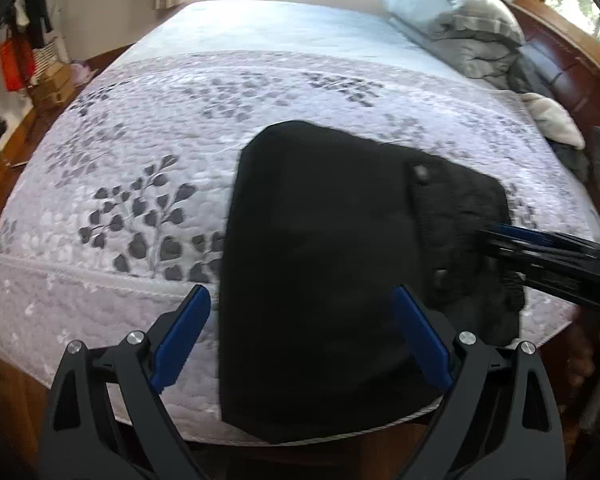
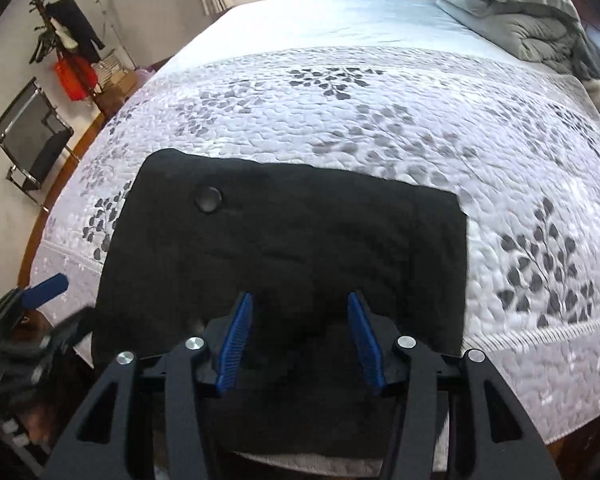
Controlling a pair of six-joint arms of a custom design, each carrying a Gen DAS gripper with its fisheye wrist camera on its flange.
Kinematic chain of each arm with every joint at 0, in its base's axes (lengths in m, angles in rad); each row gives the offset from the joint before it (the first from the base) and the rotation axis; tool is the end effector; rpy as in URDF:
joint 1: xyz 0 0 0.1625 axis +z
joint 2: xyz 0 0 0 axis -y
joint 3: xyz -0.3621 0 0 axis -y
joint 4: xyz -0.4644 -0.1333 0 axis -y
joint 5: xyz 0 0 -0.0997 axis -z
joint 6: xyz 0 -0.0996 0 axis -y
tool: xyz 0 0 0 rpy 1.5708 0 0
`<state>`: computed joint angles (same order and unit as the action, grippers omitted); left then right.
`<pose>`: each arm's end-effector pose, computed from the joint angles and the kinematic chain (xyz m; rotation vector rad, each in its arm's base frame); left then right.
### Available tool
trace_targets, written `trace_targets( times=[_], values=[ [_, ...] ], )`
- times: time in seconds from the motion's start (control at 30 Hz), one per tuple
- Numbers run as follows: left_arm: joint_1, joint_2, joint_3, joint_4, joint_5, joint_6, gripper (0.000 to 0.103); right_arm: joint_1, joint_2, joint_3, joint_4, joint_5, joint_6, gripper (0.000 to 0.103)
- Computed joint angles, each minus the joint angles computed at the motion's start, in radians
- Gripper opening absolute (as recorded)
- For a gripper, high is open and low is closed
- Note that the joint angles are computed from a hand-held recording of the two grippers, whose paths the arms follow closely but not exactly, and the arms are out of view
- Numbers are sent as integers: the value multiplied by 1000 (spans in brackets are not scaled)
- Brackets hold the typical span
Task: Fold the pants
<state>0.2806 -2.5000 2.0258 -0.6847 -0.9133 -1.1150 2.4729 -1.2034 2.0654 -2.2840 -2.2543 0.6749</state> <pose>-0.1219 -0.2372 0.4791 0.3908 2.4414 -0.5995 0.4513 -0.2668 0.0567 0.3510 -2.4888 0.5019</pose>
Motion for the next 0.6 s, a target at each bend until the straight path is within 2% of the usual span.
trace_targets(
  times=[0.1,0.17,0.2,0.3,0.37,0.43,0.6],
  values=[
    [-8,-3,17,-71,-2,67,92,-19,25,-13,13,-10,14,51],
    [6,0,36,-164,-4,158,92,-36,23,-2,-11,8,16,53],
    [27,5,46,-228,-14,222,92,-44,20,6,-24,17,14,53],
    [158,64,69,-448,-85,434,92,-71,18,25,-68,47,-9,54],
    [237,133,60,-488,-101,480,92,-83,4,40,-102,69,-25,55],
    [283,178,51,-499,-97,505,92,-91,-26,63,-141,92,-33,55],
    [330,206,14,-533,-116,528,92,-84,-107,99,-143,13,-2,62]
  ],
)
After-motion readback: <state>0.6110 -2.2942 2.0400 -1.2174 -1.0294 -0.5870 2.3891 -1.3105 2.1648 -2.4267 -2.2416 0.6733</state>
